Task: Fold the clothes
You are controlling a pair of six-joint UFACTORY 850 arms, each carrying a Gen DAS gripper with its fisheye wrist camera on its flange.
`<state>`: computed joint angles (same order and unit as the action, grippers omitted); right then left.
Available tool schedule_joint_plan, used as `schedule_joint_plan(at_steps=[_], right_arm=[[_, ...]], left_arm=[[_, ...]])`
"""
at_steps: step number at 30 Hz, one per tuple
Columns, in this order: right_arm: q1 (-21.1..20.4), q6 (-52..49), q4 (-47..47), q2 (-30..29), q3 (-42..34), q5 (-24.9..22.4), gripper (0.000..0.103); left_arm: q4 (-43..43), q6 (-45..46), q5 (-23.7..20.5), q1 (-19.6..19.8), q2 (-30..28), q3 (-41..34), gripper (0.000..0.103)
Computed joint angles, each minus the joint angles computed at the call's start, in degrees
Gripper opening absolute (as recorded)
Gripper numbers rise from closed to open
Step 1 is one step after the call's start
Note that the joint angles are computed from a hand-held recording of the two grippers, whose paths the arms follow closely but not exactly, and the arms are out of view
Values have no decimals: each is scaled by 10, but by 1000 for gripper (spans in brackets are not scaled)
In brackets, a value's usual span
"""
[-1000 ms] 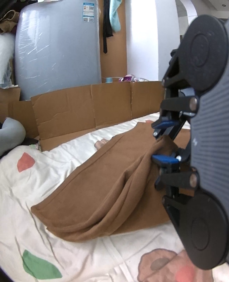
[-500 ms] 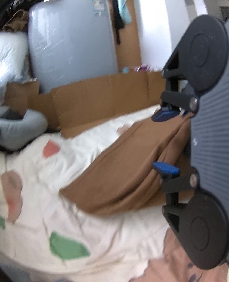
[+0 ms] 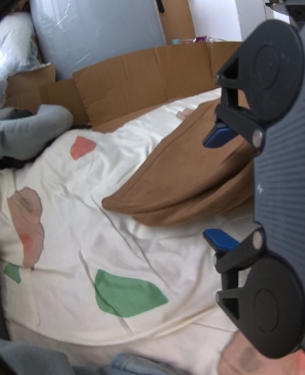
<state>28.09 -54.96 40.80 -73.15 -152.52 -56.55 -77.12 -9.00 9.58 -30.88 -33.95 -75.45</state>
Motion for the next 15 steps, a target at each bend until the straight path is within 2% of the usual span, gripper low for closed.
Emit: schedule_joint_plan(at_steps=[2,3,5,6,9,12,13,15], right_arm=[[0,12,-2,-16,-29,-15,3],[-1,21,-4,-29,-52,-25,3],[-1,21,-1,-29,-52,-26,3],[-1,19,1,-26,-46,-24,3],[-2,14,6,-19,-33,-22,3],[-3,9,15,-10,-15,-21,3],[-4,11,18,-9,-14,-24,3],[-7,36,20,-28,-47,-45,3]], left_arm=[[93,-111,5,6,-4,7,76],[116,-142,6,8,-7,8,75],[163,-198,9,13,-12,10,72],[188,-217,8,15,-15,9,72],[177,-193,-3,23,-25,-2,66],[212,-220,-10,30,-31,-7,51],[217,-218,-12,32,-32,-10,43],[207,-193,-21,34,-36,-19,28]])
